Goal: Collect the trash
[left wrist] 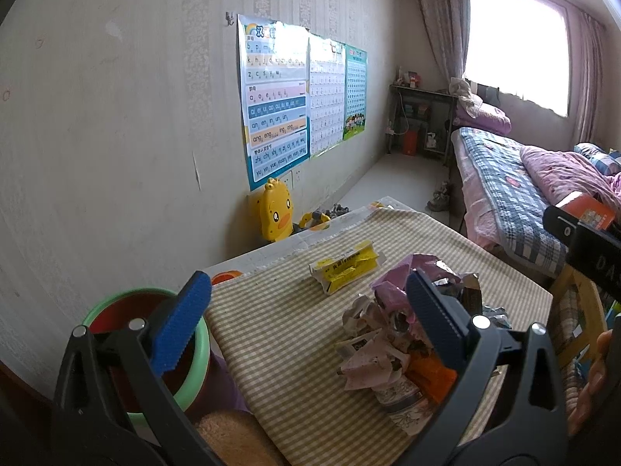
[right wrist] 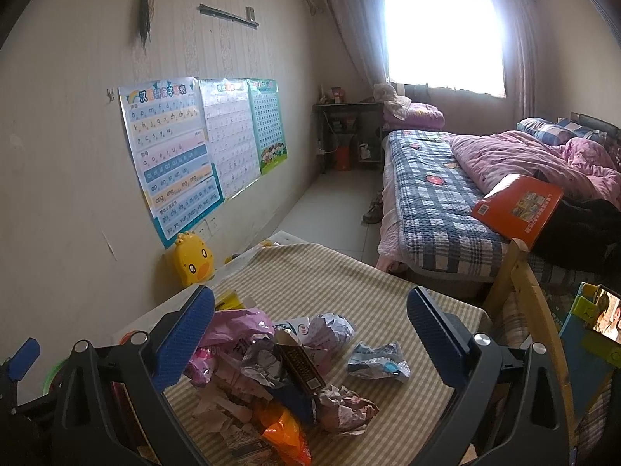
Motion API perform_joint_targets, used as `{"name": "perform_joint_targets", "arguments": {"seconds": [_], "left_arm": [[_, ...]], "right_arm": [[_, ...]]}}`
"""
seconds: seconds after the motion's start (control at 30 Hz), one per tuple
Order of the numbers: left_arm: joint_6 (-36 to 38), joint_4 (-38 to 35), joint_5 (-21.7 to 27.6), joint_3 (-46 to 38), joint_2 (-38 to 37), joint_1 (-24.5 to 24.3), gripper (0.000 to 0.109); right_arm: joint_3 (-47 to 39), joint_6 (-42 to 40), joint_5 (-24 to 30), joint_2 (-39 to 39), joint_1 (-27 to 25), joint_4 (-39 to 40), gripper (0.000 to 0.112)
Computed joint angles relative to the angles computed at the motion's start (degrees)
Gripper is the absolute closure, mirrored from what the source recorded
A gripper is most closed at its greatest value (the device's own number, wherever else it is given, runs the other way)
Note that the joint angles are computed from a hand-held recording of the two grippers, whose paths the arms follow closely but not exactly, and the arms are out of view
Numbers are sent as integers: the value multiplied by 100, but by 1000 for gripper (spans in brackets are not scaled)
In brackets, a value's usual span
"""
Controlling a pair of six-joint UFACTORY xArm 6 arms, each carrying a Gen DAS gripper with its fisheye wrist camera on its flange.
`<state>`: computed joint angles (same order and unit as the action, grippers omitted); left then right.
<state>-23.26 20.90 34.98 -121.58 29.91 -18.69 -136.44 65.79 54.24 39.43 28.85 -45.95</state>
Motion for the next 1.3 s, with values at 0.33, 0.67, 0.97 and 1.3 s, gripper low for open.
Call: {"name": "perform_joint_targets", "arguments": {"seconds": [0.33, 0.67, 0.97, 1.3], "left_arm": [[-84, 64, 4, -10, 16, 4, 10], [-313, 432, 124, -59, 40, -8, 10], [-135, 239, 213, -102, 77, -12, 10], [-601, 615, 197, -14, 57, 17, 10]], "right_arm": [[-36, -35, 29, 56, 1, 82, 17], [197, 48, -32, -73, -32, 89, 17], [225, 22, -39, -84, -40, 150, 17], [362, 11, -95, -149, -68, 252, 17]]}}
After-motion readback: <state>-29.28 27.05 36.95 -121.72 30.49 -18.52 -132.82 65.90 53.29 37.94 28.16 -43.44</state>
